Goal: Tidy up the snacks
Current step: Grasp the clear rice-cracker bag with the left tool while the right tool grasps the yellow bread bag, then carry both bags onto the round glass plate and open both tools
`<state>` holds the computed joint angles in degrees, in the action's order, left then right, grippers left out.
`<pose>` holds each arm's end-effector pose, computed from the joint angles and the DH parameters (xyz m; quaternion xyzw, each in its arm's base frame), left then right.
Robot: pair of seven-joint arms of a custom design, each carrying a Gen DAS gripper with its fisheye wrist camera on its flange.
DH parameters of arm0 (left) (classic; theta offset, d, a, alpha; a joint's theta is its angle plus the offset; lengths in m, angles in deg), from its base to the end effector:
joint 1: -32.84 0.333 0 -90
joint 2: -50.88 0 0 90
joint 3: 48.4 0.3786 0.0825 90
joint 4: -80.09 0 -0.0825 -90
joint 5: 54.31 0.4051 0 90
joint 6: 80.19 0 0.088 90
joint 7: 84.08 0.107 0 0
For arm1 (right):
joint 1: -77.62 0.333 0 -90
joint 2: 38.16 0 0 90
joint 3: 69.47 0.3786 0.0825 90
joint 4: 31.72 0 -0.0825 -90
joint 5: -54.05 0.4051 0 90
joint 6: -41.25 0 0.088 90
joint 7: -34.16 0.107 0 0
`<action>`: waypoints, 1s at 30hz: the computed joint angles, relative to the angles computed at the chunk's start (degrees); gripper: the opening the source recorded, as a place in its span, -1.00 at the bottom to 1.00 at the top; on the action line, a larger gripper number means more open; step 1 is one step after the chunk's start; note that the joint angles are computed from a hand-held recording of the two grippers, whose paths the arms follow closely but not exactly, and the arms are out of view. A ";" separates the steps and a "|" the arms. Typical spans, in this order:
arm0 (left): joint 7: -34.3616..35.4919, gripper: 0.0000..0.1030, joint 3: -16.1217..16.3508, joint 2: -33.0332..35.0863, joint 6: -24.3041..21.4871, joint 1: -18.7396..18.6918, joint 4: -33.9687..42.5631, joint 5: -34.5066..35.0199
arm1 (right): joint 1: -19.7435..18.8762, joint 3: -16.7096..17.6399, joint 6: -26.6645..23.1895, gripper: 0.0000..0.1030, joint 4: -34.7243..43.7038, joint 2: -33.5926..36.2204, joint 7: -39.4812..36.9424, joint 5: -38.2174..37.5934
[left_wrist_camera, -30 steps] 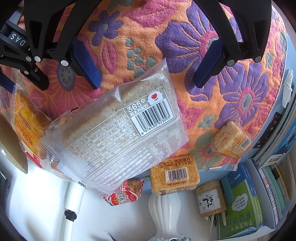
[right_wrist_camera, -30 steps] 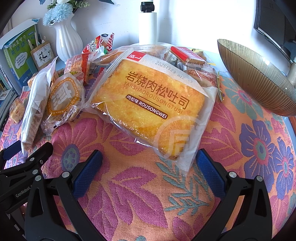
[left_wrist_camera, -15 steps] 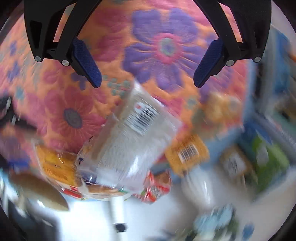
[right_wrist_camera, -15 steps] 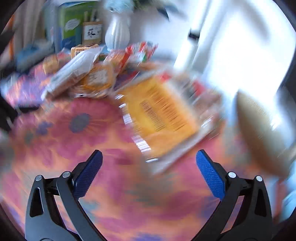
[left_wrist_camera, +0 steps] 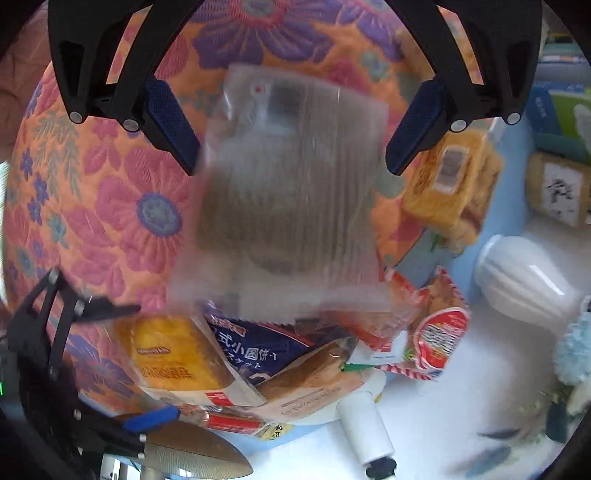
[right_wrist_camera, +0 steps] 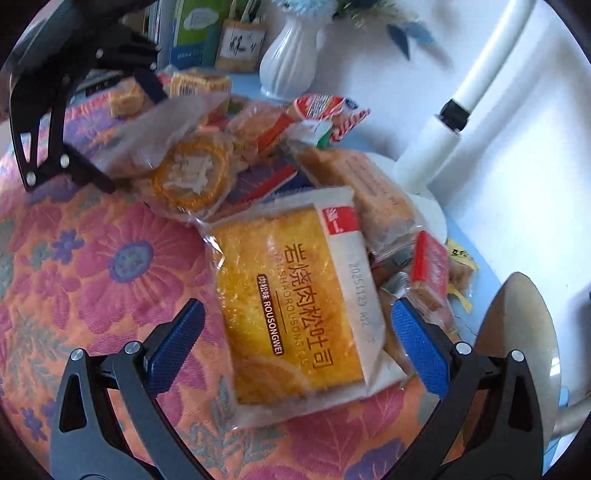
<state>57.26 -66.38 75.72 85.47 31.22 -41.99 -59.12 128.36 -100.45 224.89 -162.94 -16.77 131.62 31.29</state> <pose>0.6108 -0.2000 0.2862 -0.2242 0.9563 -0.1517 0.1103 0.5465 0.2504 0.3070 -0.8669 0.3998 -0.2501 0.1614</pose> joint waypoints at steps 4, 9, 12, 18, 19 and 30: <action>-2.64 0.82 0.04 3.80 -3.19 -0.31 4.32 -1.82 | -9.70 9.91 -1.40 0.89 2.40 1.53 -2.26 3.29; -2.01 0.44 -4.75 2.64 0.45 4.32 1.00 -9.91 | -8.66 9.04 7.02 0.54 -2.13 -0.37 -0.73 10.51; -4.59 0.43 -4.10 -0.42 5.63 3.15 -3.94 -9.57 | -16.28 16.77 8.66 0.54 -3.96 -2.23 0.34 11.87; -12.56 0.43 -3.61 -6.54 6.76 2.61 -8.01 -9.63 | -31.44 31.68 13.15 0.53 -7.19 -6.36 2.49 10.88; -12.01 0.43 -4.56 -6.86 6.25 4.24 -7.77 -10.75 | -33.04 33.56 13.84 0.53 -7.69 -7.08 2.73 11.18; -29.29 0.43 2.98 -6.73 2.70 -6.22 0.86 -4.44 | -36.35 34.49 13.41 0.53 -7.81 -13.48 0.88 18.51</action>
<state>27.97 -63.40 68.99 88.17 25.00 -41.12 -63.56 92.01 -65.97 238.30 -170.75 -30.25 132.50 49.80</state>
